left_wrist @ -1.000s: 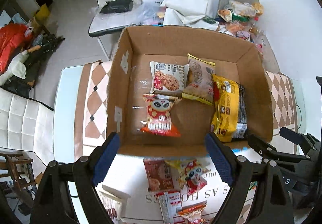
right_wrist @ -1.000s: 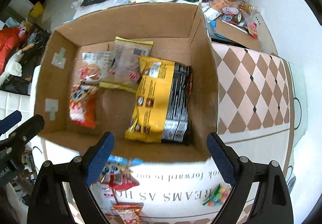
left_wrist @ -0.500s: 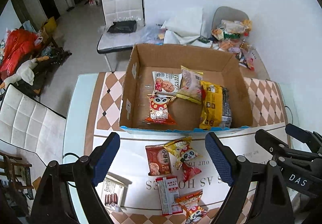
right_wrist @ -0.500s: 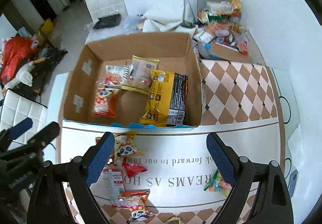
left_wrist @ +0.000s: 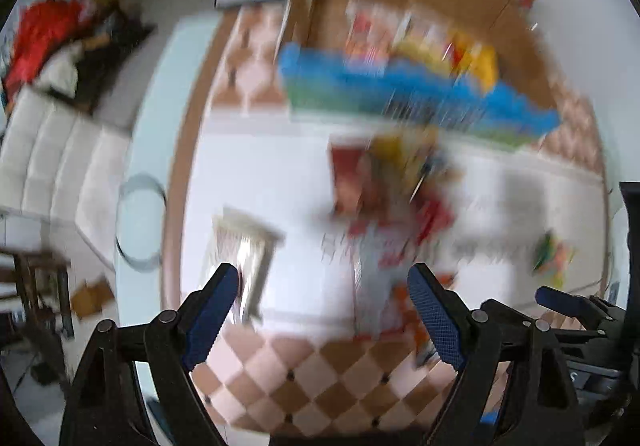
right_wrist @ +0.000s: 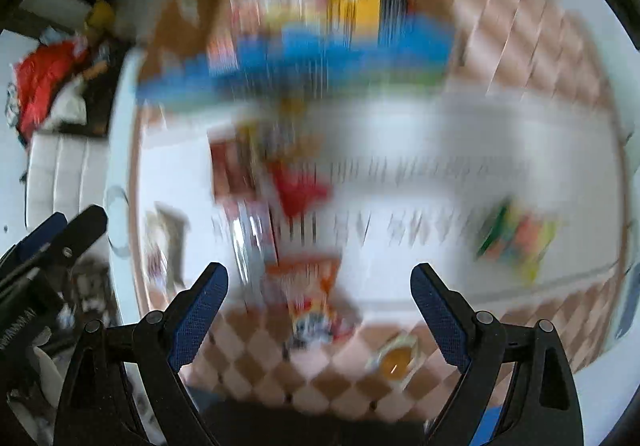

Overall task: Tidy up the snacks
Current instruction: 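Withdraw both tools from the box toward the remaining snacks, then grasp the red spicy strip pack with the left tool while the right tool grasps the orange panda bag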

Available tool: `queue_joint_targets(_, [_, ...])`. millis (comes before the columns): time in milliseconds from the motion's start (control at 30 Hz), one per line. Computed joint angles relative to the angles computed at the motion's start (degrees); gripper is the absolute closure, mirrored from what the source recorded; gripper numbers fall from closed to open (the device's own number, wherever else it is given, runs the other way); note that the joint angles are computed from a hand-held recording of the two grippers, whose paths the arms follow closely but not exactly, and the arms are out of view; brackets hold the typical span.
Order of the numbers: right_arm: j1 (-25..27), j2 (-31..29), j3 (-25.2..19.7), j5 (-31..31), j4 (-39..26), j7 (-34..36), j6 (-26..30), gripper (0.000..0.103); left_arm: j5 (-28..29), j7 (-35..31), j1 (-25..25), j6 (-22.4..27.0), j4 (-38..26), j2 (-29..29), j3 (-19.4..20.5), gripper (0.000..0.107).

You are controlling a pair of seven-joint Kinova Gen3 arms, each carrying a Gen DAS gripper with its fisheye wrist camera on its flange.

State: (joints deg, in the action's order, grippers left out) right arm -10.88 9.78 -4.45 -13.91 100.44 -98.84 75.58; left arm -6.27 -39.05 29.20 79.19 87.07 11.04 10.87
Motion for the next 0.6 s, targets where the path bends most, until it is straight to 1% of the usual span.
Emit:
queue_joint_targets(67, [-0.51, 2.06, -0.62, -0.65, 3.77, 0.86, -2.25, 0.008, 2.86, -0.16, -0.81, -2.06, 4.2, 0.07, -0.09, 0.021])
queue_joint_targets(233, [-3.29, 7.24, -2.04, -0.12, 9.24, 0.66, -7.54, 0.015, 5.96, -0.44, -1.23, -4.79, 9.13, 1.71, 0.07, 0.021])
queue_joint_targets(300, [-3.64, 8.93, -2.18, -0.62, 10.48, 0.67, -8.96, 0.024, 7.38, -1.11, -1.57, -5.83, 10.1, 2.42, 0.09, 0.021])
queue_joint_targets(333, [-3.58, 9.49, -2.17, -0.9, 10.98, 0.8, -9.52, 0.038, 8.1, -1.25, -1.69, -6.36, 10.49, 2.87, 0.07, 0.021])
queue_joint_targets(367, [-3.46, 9.76, -2.1, -1.09, 11.17, 0.83, -9.8, 0.046, 8.57, -1.45, -1.76, -6.81, 10.65, 3.22, 0.04, 0.021])
queue_joint_targets(400, [-3.9, 9.13, -1.96, -0.43, 11.25, 0.12, -10.19, 0.05, 9.04, -1.7, -1.84, -7.16, 10.67, 3.61, 0.03, 0.021])
queue_joint_targets(433, [-4.49, 8.29, -1.83, 0.97, 11.32, -0.59, -10.34, 0.06, 9.77, -2.02, -2.01, -7.78, 10.66, 4.26, 0.0, 0.021])
queue_joint_targets(500, [-5.06, 7.24, -1.23, 3.27, 11.16, -2.43, -10.42, 0.06, 11.11, -2.87, -2.27, -9.3, 10.8, 5.29, 0.02, 0.021])
queue_joint_targets(600, [-4.16, 5.91, 0.07, 6.15, 11.9, -4.46, -10.45, 0.06, 13.97, -4.99, -2.83, -10.72, 9.48, 8.41, 0.28, 0.021])
